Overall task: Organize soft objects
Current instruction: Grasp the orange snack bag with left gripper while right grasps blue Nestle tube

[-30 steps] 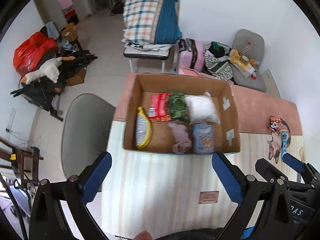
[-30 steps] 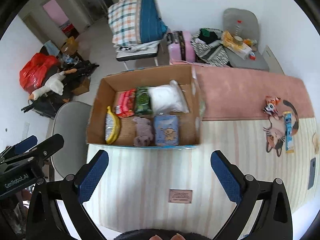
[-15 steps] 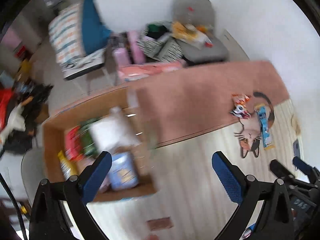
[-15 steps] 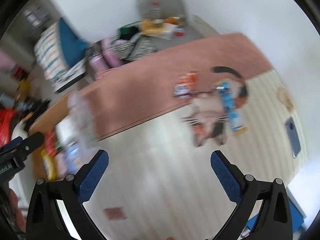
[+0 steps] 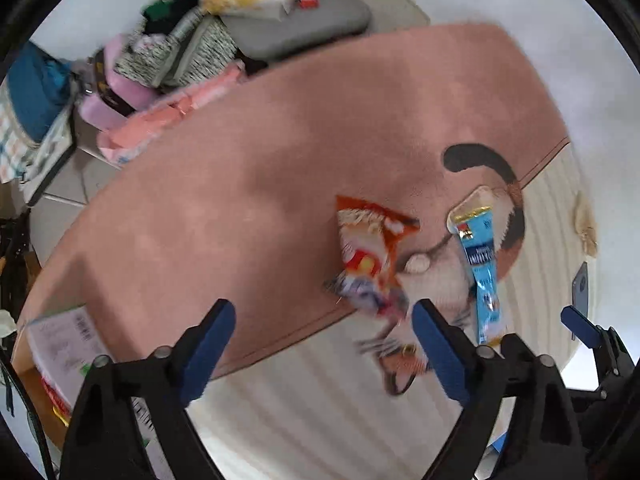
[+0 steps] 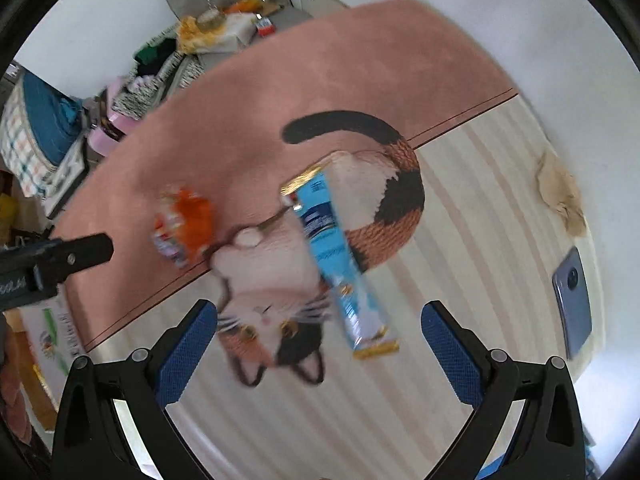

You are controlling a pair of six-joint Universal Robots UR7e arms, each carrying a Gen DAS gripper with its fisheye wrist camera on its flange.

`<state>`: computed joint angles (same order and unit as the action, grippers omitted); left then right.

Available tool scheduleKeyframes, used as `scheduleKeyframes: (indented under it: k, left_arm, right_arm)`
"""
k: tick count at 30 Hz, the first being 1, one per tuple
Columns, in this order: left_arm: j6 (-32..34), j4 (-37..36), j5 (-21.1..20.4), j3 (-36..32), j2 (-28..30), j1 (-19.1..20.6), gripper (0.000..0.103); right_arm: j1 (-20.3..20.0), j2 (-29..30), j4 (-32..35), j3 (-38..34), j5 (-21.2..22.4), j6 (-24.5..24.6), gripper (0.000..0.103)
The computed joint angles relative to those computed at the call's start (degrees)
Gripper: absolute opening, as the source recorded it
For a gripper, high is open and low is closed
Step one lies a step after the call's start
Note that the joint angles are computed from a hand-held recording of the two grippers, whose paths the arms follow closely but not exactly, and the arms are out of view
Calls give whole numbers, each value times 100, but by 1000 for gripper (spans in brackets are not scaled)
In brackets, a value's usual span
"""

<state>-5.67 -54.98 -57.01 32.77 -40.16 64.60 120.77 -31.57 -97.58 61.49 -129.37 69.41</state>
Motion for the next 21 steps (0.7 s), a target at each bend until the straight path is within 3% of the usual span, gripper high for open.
scheduleKeyframes:
  k: [5,8,10,11,12,13,16,17,18,21]
  left_arm:
    - [-166,344,-12,-240,530,115,82]
    - [-241,482,97,-110,639,171,82]
    - [-305,565,99,-70,702,213,71]
    - [-289,474,120,33,658,207,70]
    - [-229,302,216,213,576,167,61]
    - [-213,259,271,277,549,143,45]
    - [-251,295,217,229,554,121,36]
    - [-249,241,249,300,503,107,34]
    - [-247,189,292,364,451,85,32]
    - [-254,11,250,623,166,37,31]
  right_arm:
    - [-393,109,-177,80,304,-368,103]
    - [-575,170,-199,108,516,-458,97]
    - [-677,174,-245,174,654,-442,93]
    - [-728,195,-208,174,738,-437,90]
    - [-749,209,-172,169,758,-416,87]
    - [-767,232,-113,149,764,-386,84]
    - [-784,361,162,-44,695,-335,70]
    - [-760,400,224,-109,644,-326,61]
    - [-725,448,271,-183,624,-295,38]
    - [-634,592,538,-494,636,-205,16]
